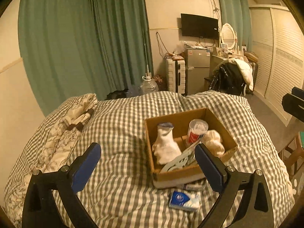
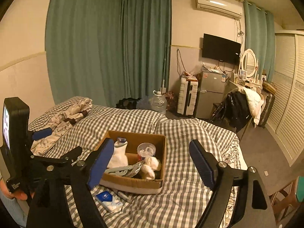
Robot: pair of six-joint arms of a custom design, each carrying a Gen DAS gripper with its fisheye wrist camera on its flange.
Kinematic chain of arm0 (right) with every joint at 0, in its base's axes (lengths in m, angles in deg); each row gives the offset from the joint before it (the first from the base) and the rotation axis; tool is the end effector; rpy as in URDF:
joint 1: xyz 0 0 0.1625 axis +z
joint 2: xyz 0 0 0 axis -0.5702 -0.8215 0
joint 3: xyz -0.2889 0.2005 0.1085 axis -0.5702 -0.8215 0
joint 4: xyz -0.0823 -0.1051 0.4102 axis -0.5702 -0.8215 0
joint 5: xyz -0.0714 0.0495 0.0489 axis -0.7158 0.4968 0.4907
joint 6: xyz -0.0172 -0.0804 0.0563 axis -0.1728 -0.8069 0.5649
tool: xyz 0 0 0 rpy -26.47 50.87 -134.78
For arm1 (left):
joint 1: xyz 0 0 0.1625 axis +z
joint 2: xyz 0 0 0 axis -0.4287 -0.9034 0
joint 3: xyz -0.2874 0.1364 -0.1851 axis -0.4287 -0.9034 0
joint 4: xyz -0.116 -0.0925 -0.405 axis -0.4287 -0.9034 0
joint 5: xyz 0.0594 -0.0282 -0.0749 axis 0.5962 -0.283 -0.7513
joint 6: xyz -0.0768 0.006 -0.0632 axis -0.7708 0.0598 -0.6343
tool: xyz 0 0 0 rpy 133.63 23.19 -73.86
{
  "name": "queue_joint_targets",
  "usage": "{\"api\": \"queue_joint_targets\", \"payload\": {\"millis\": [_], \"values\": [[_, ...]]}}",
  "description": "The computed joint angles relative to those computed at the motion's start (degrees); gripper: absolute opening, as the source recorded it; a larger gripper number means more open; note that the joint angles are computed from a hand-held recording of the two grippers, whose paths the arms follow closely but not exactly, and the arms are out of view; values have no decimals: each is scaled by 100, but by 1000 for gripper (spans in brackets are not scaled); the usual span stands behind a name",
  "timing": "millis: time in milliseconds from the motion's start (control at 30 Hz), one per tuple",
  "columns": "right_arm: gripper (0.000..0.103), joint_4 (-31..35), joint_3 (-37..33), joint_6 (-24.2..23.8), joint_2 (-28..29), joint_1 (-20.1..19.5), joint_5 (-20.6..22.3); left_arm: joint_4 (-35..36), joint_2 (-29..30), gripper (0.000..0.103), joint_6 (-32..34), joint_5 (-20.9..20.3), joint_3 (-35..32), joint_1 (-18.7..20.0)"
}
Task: Organize objects
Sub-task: 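Grasp the blue-and-white tissue pack with the right tool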
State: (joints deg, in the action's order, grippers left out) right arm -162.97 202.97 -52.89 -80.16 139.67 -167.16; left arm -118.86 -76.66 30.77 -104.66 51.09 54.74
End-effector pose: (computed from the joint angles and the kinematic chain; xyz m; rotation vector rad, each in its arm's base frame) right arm 0.1750 -0.3709 0.3643 0.4521 -2.0172 1.2499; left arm -0.4118 -0.4829 0.0653 0.7666 2.1267 -0.9812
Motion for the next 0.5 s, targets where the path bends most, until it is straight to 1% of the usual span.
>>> {"api": "queue_joint_targets", "payload": {"millis": [100, 200, 267, 367, 433, 500], "values": [[89, -36, 204, 52, -30, 49, -30, 82, -219, 103, -281, 57, 353, 19], [90, -119, 432, 116, 52, -55, 14, 275, -332, 103, -625, 108, 624, 102], [90, -148, 522, 183, 246, -214, 53, 429, -382, 103, -807, 96, 741, 198], [90, -3, 549, 389, 594, -506, 66, 610, -345, 103, -1012, 73, 841, 353], [90, 99, 515, 496, 866, -734, 197, 716, -271, 103, -1086, 109, 870, 433], [90, 285, 505, 597, 1013, -926, 362, 883, -199, 103, -1197, 130, 861, 524]]}}
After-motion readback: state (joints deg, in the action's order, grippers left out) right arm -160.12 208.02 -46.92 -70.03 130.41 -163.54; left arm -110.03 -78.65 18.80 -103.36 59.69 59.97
